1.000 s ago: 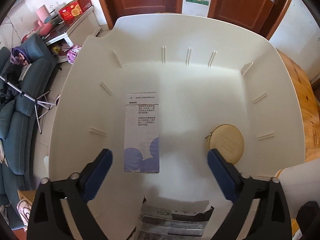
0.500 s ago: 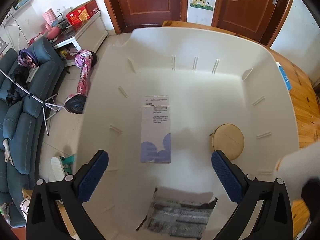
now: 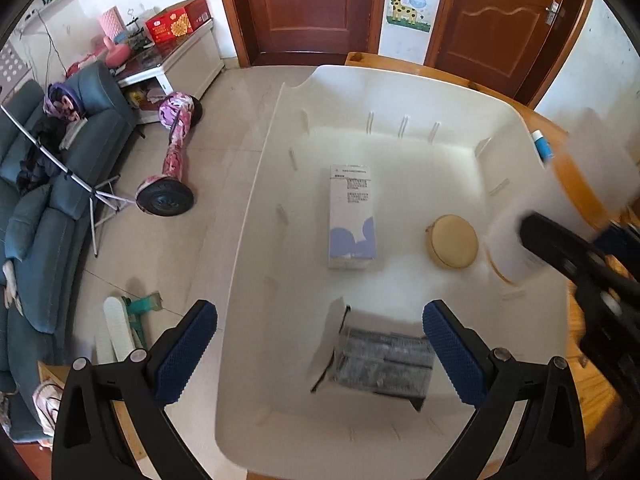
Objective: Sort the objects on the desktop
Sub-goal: 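Lower the white bottle in the right gripper into the tray beside the tin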
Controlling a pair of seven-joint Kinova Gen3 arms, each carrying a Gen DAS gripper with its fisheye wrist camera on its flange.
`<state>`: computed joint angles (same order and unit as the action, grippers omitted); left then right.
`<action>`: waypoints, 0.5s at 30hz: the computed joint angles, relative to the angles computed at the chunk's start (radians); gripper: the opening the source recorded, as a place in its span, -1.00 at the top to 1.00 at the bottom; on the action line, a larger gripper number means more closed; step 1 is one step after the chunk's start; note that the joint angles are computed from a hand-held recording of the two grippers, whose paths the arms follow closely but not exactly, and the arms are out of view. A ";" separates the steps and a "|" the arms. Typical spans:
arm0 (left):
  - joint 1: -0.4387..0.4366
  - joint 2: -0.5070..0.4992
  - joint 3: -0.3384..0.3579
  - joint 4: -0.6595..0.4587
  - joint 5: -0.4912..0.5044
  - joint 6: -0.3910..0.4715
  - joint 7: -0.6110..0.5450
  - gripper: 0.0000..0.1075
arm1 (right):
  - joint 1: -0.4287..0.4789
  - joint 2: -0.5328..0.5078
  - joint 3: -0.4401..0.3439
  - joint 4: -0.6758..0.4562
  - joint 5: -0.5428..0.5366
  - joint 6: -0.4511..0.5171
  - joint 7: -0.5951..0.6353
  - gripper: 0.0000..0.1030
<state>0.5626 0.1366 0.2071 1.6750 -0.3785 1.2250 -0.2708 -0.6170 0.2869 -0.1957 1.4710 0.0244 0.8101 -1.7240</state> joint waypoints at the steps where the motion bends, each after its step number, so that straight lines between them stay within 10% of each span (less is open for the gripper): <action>1: 0.002 -0.009 0.002 0.007 0.006 -0.004 0.005 -0.91 | -0.007 0.009 0.000 -0.009 0.009 0.002 0.000 0.08; 15: 0.027 -0.030 0.035 0.021 0.010 -0.023 0.035 -0.92 | -0.071 0.157 0.037 -0.182 0.048 0.071 -0.043 0.09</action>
<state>0.5893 0.1066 0.2423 1.6958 -0.3685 1.2023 -0.2356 -0.6879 0.4444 -0.1586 1.2887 0.0719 0.8815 -1.7667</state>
